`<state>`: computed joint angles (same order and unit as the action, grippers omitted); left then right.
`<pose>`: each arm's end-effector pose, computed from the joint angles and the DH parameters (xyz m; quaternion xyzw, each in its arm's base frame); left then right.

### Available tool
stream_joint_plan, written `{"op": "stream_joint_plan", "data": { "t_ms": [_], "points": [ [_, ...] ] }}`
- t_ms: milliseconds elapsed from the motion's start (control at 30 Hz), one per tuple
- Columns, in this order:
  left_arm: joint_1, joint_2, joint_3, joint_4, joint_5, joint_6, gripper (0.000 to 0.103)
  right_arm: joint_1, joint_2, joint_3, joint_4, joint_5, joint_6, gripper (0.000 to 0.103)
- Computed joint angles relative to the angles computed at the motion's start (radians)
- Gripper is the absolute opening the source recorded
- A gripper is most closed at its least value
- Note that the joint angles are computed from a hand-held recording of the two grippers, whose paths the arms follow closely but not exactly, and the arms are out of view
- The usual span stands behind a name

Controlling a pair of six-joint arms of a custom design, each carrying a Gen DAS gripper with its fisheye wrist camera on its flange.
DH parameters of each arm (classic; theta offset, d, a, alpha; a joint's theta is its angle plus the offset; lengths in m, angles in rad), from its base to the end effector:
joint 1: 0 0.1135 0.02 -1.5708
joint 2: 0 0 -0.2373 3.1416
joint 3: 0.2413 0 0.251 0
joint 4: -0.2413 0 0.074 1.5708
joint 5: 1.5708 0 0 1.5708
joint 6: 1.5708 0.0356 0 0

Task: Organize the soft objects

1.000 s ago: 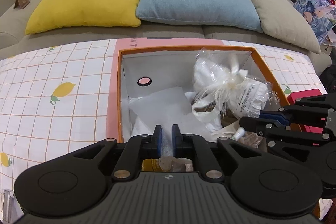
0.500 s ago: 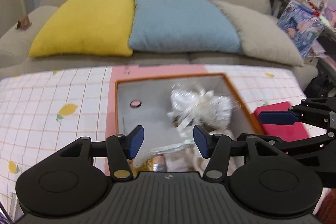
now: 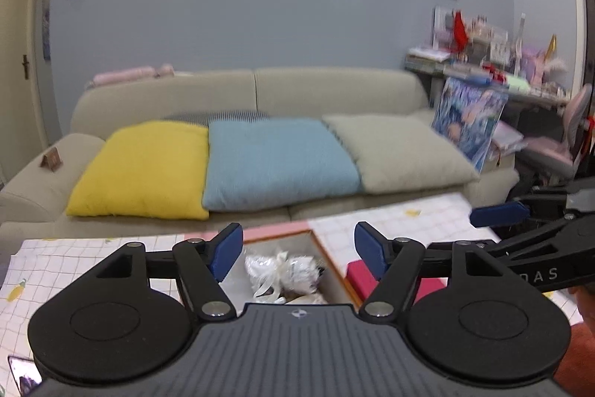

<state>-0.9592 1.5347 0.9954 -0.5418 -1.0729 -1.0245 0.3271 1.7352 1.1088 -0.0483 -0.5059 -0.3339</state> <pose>0.1945 -0.2229 0.1966 -0.1510 0.8294 0.0969 0.5290 0.3482 0.1364 0.1876 -0.3857 0.7902 0.2241 0.4202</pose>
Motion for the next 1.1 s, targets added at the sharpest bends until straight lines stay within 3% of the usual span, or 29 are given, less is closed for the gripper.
{"op": "stream_joint_plan", "data": {
  "t_ms": [167,267,333,500,600,700,800,1000,1100],
  "points": [
    [-0.111,0.081,0.114,-0.182,-0.070,-0.196,0.082,-0.079,-0.187,-0.193,0.062,-0.026,0.020,0.079],
    [-0.155,0.173,0.215,-0.336,-0.078,-0.347,0.082,-0.121,-0.267,-0.276,0.071,-0.037,0.063,0.081],
    [-0.178,0.216,0.246,-0.379,-0.071,-0.424,0.082,-0.146,-0.313,-0.332,0.080,-0.041,0.101,0.082],
    [-0.225,0.335,0.326,-0.499,-0.038,-0.652,0.082,-0.138,-0.446,-0.567,0.298,0.079,0.097,0.089],
    [-0.243,0.460,0.429,-0.685,-0.033,-0.847,0.082,-0.161,-0.474,-0.652,0.367,0.091,0.115,0.089],
    [-0.258,0.480,0.422,-0.665,-0.011,-0.840,0.082,-0.183,-0.476,-0.678,0.359,0.089,0.100,0.089],
    [-0.269,0.535,0.476,-0.723,0.027,-0.882,0.086,-0.186,-0.460,-0.685,0.344,0.112,0.093,0.090],
    [-0.263,0.540,0.464,-0.589,0.137,-0.788,0.086,-0.181,-0.434,-0.695,0.311,0.160,0.069,0.095],
    [-0.264,0.565,0.479,-0.603,0.161,-0.802,0.086,-0.180,-0.420,-0.706,0.327,0.171,0.058,0.095]
  ]
}}
